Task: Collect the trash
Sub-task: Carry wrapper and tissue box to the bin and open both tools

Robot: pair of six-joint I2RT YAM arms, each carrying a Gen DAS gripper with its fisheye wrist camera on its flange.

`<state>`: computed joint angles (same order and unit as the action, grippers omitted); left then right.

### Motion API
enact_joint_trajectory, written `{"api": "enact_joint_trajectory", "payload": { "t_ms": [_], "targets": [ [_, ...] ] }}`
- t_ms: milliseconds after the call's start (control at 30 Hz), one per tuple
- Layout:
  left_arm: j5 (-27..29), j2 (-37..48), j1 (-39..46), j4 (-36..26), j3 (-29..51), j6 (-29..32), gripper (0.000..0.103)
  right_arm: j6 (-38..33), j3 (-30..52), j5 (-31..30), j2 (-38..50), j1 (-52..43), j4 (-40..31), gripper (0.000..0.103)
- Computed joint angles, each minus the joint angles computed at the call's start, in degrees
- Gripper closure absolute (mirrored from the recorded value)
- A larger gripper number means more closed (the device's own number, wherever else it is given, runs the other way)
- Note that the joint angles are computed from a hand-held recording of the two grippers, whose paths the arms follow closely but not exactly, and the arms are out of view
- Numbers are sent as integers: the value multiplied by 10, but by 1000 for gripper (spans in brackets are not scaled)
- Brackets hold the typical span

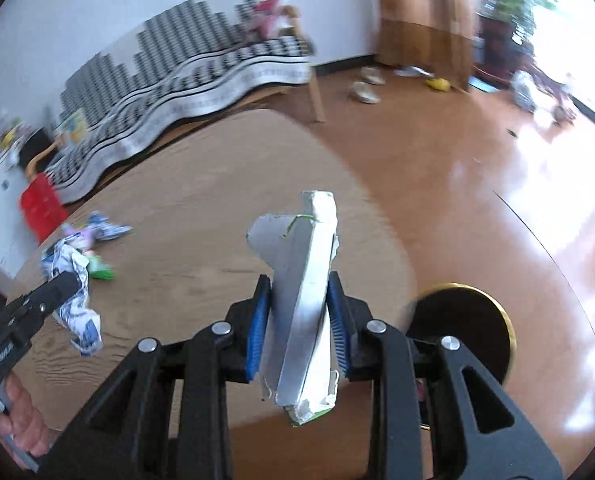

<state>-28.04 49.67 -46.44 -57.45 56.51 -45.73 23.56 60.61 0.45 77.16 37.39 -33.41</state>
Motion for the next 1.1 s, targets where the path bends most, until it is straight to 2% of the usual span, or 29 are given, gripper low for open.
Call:
{"api": "enact_joint_trajectory", "payload": {
  "t_ms": [133,233,400,600,800,967,1000,1033,1100],
  "targets": [
    [-12,130,-91,107,13,-25,82,-57,-79,-51,-58,-130,-2,74],
    [1,217,-119,167,36,-22,82,-99,-116,-85,-69,-210,-3,74],
    [30,315,-136,225,70,-7,82,-177,-163,-137,-38,-334,3,74],
    [56,376,-127,251,101,15,82,-229,-169,-138,56,-382,-1,73],
    [72,401,-118,260,116,21,82,-230,-162,-152,67,-398,-9,73],
    [87,409,-104,273,115,33,82,-185,-145,-139,69,-358,-4,72],
    [88,412,-105,273,117,32,82,-183,-144,-137,67,-356,-3,69],
    [88,412,-105,273,118,32,82,-179,-147,-135,64,-356,-1,55],
    [92,416,-102,276,119,34,82,-179,-148,-136,59,-364,1,36]
  ]
}}
